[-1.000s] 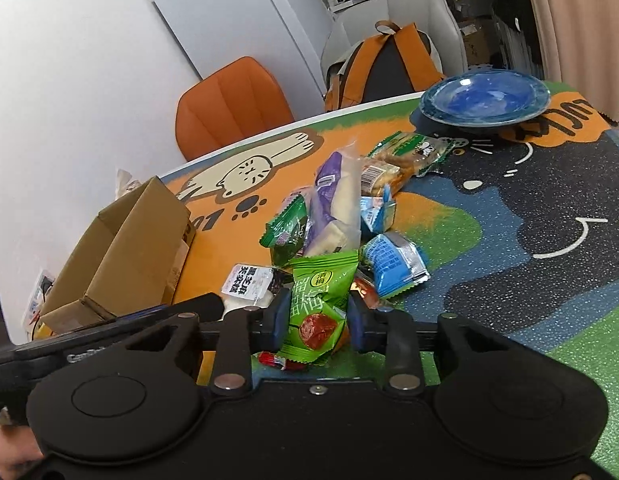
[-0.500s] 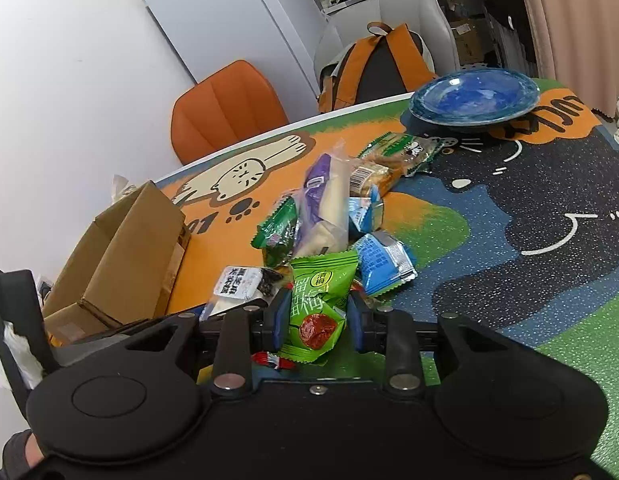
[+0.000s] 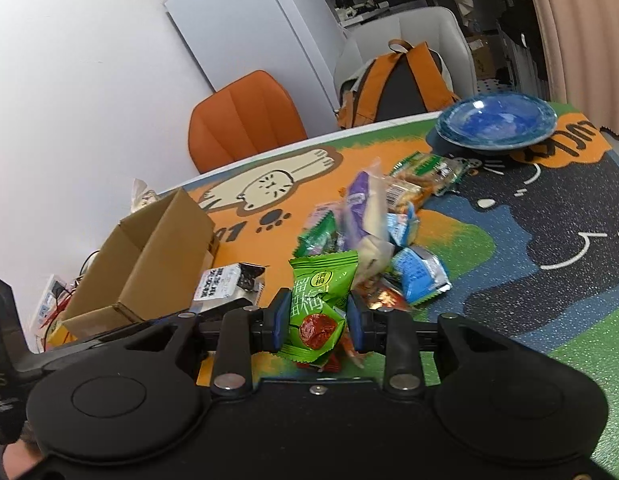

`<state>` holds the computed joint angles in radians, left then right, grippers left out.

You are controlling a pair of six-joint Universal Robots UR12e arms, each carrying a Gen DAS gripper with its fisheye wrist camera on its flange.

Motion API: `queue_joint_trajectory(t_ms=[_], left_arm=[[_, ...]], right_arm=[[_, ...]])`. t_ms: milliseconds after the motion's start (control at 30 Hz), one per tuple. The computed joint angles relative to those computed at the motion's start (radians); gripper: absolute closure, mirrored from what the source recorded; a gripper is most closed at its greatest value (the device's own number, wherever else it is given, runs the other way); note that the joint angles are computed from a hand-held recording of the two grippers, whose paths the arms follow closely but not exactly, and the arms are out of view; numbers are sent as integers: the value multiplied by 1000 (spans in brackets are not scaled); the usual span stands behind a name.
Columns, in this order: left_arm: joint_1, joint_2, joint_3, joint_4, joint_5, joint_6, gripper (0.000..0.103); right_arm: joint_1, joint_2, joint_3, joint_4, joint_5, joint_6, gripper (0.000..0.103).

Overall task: Organize snacks
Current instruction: 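Carry both snacks over the box and open both grippers to drop them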

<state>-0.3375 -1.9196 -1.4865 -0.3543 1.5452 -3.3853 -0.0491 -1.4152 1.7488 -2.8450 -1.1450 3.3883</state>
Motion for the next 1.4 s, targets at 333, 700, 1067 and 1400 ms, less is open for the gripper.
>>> queue_joint_trajectory(t_ms=[333, 700, 1067, 1400], left_arm=[[28, 43, -15, 62, 12, -3, 56], [69, 37, 14, 18, 115, -48, 56], [110, 31, 41, -75, 171, -111, 60], [121, 72, -20, -23, 158, -137, 56]], right_arm=[[31, 6, -36, -47, 10, -16, 72], [68, 66, -137, -62, 87, 48, 72], [97, 97, -193, -50, 126, 94, 72], [121, 108, -204, -48, 113, 99, 72]])
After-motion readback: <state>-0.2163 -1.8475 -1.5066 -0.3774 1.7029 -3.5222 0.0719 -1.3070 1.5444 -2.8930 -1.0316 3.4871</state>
